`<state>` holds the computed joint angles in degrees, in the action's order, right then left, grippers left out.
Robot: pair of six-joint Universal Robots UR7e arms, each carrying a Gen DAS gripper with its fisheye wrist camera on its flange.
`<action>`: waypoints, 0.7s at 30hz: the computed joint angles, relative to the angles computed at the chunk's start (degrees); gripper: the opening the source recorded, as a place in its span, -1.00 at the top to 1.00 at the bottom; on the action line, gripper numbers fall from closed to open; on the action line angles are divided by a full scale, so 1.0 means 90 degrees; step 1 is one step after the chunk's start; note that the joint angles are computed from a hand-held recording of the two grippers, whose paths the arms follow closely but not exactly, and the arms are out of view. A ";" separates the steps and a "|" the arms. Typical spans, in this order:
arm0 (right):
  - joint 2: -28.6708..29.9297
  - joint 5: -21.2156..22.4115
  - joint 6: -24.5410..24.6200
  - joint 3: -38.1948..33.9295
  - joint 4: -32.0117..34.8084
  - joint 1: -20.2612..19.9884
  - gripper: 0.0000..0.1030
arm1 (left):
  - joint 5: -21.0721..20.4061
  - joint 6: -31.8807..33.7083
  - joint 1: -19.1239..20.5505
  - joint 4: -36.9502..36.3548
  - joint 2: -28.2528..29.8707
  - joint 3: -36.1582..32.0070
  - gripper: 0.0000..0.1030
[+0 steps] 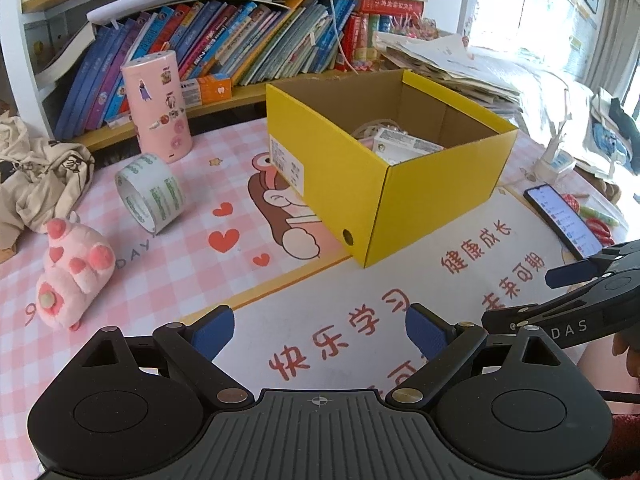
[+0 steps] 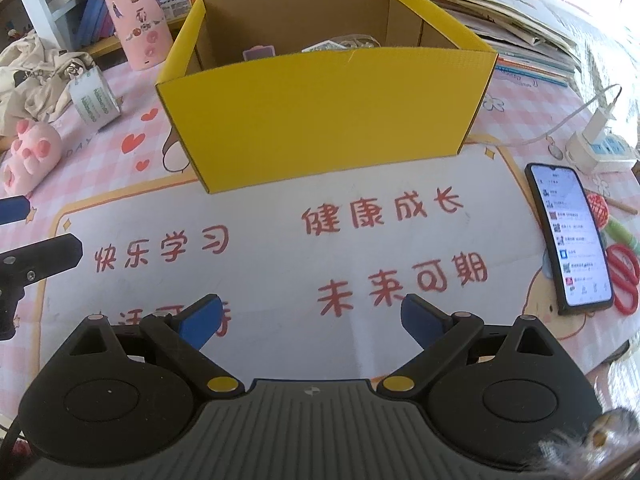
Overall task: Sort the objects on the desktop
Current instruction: 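Move both open grippers over the desk toward the plush toy and tape roll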
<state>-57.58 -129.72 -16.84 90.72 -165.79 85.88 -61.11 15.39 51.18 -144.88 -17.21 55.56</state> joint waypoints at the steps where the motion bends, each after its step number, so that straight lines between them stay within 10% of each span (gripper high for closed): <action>1: 0.0001 -0.0024 0.0038 0.0028 -0.0015 0.0012 -0.87 | -0.0020 0.0016 0.0008 0.0015 -0.0018 0.0023 -0.84; 21: 0.0329 -0.0165 0.0078 0.0022 0.0049 0.0272 -0.88 | -0.0040 0.0046 0.0188 -0.0107 -0.0506 0.0692 -0.84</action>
<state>-54.62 -131.20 -16.14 90.92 -165.35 88.33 -61.47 15.80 52.87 -145.85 -21.76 61.79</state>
